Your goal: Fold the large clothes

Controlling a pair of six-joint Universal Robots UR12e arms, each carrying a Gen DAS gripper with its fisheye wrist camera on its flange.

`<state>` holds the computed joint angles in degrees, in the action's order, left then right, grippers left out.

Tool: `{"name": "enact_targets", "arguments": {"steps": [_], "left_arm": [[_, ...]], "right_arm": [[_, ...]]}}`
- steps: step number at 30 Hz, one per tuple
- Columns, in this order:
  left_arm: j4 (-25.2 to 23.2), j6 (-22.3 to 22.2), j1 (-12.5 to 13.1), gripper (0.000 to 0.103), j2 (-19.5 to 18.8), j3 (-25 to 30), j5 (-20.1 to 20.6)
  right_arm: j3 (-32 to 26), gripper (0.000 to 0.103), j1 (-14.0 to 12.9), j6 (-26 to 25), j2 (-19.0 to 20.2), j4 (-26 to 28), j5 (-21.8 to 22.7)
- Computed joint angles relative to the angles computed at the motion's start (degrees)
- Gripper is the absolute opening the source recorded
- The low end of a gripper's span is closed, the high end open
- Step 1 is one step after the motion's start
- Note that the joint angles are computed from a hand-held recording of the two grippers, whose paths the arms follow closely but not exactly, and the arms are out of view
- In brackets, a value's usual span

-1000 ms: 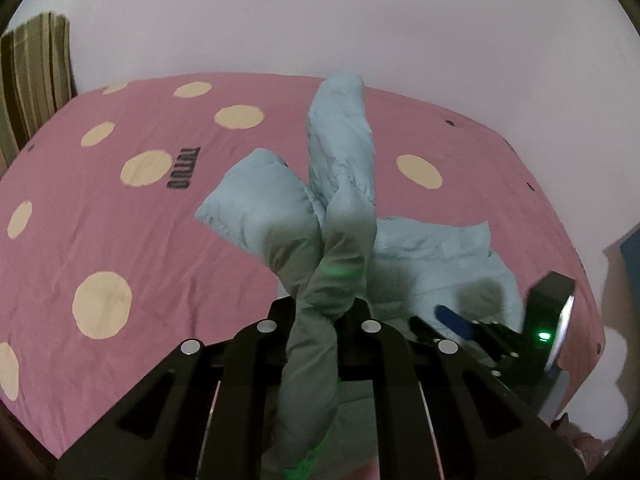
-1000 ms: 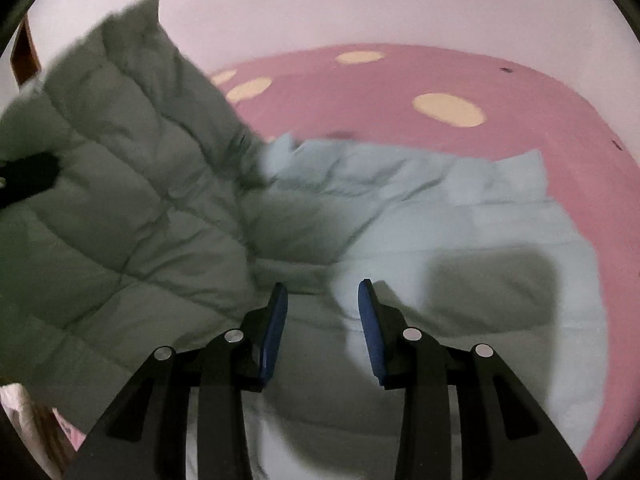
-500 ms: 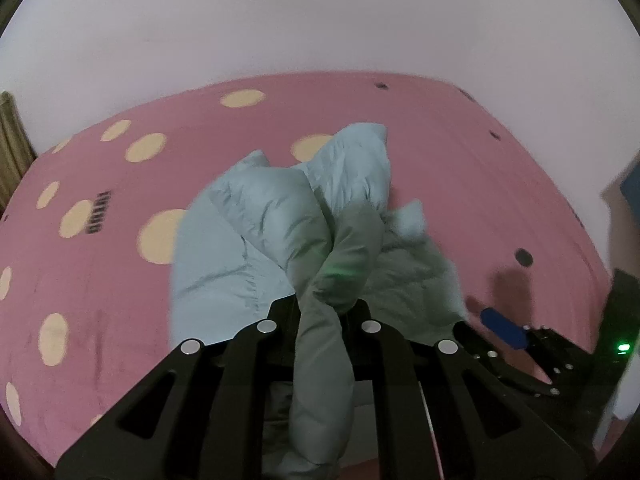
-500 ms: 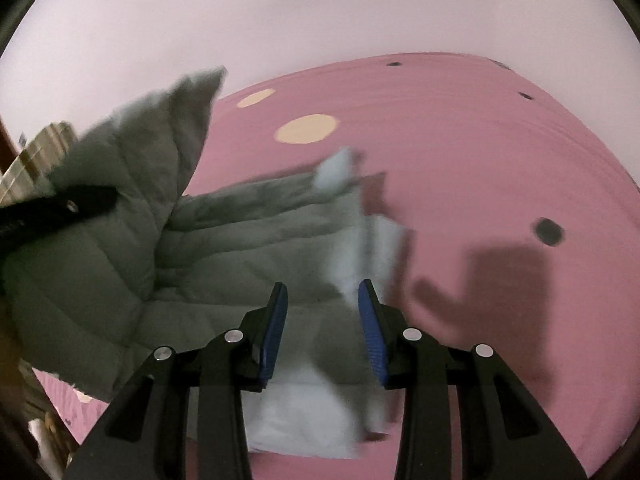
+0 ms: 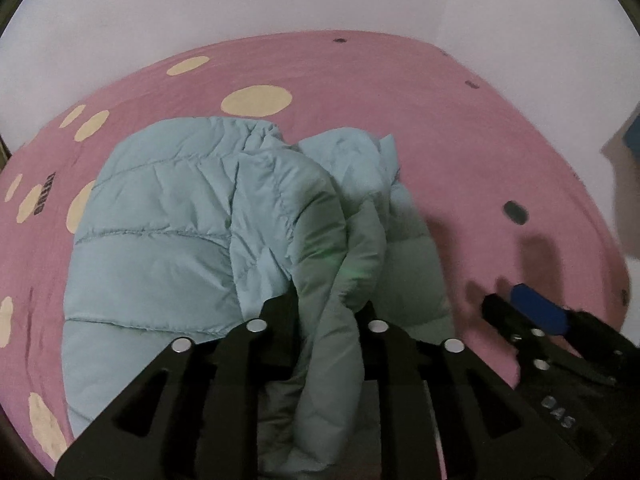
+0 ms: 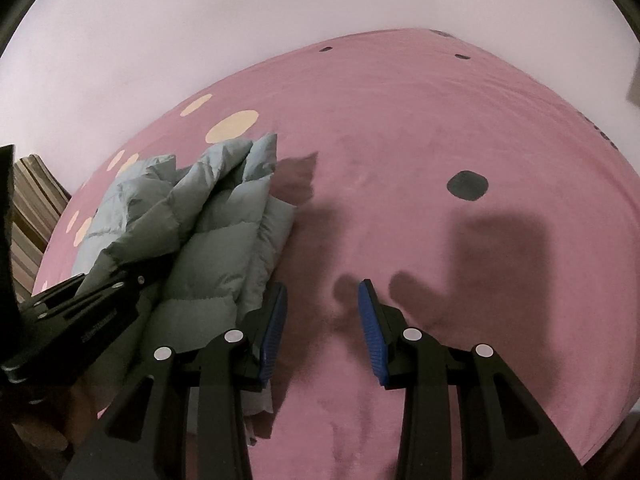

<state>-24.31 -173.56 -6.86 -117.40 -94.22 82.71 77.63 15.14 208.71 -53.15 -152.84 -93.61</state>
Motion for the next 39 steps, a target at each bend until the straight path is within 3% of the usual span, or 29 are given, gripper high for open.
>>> {"name": "enact_targets", "arguments": {"steps": [5,7,10,12,15,20,24,25,27,29,35,39], "left_arm": [[1.5,-1.1,1.6,0.053,2.7,-2.2,-6.7],[3.7,-1.2,2.6,0.055,4.5,-3.7,-9.1],[8.5,-1.3,4.4,0.065,6.4,-5.4,-11.0],[11.8,-1.5,5.4,0.068,7.0,-6.3,-9.5],[14.4,-2.4,7.2,0.068,6.9,-6.9,-6.4],[12.5,-7.0,10.6,0.068,5.9,-7.7,-3.6],[10.9,-8.0,12.2,0.068,5.2,-8.7,-4.0],[10.5,-8.0,12.3,0.068,5.0,-8.6,-4.2],[9.9,-7.8,12.7,0.068,4.7,-8.6,-5.4],[10.0,-7.6,12.7,0.068,4.5,-8.3,-6.2],[12.3,-5.8,12.7,0.068,4.3,-8.1,-10.9],[10.1,-3.4,11.4,0.068,3.0,-7.1,-10.3]], "right_arm": [[0.3,0.038,0.0,-0.3,-0.4,-0.5,0.4],[0.0,0.038,0.2,-0.3,-0.5,-0.6,0.5],[-0.6,0.038,0.4,-0.3,-0.5,-0.7,1.6],[-2.0,0.039,0.6,-0.4,0.0,-0.6,2.7],[-4.3,0.064,0.9,0.0,1.2,-0.8,5.2],[-9.4,0.068,2.2,-1.5,3.9,2.5,6.7],[-13.5,0.069,2.9,-1.8,6.2,7.7,7.5],[-14.0,0.068,3.0,-1.8,6.5,8.3,7.5],[-14.5,0.032,3.2,-2.3,6.9,9.0,7.2],[-14.8,0.018,2.9,-2.8,6.9,9.2,8.7],[-13.3,0.013,2.2,-4.8,5.2,7.1,7.0],[-12.8,0.013,1.5,-4.4,5.3,8.7,6.5]]}}
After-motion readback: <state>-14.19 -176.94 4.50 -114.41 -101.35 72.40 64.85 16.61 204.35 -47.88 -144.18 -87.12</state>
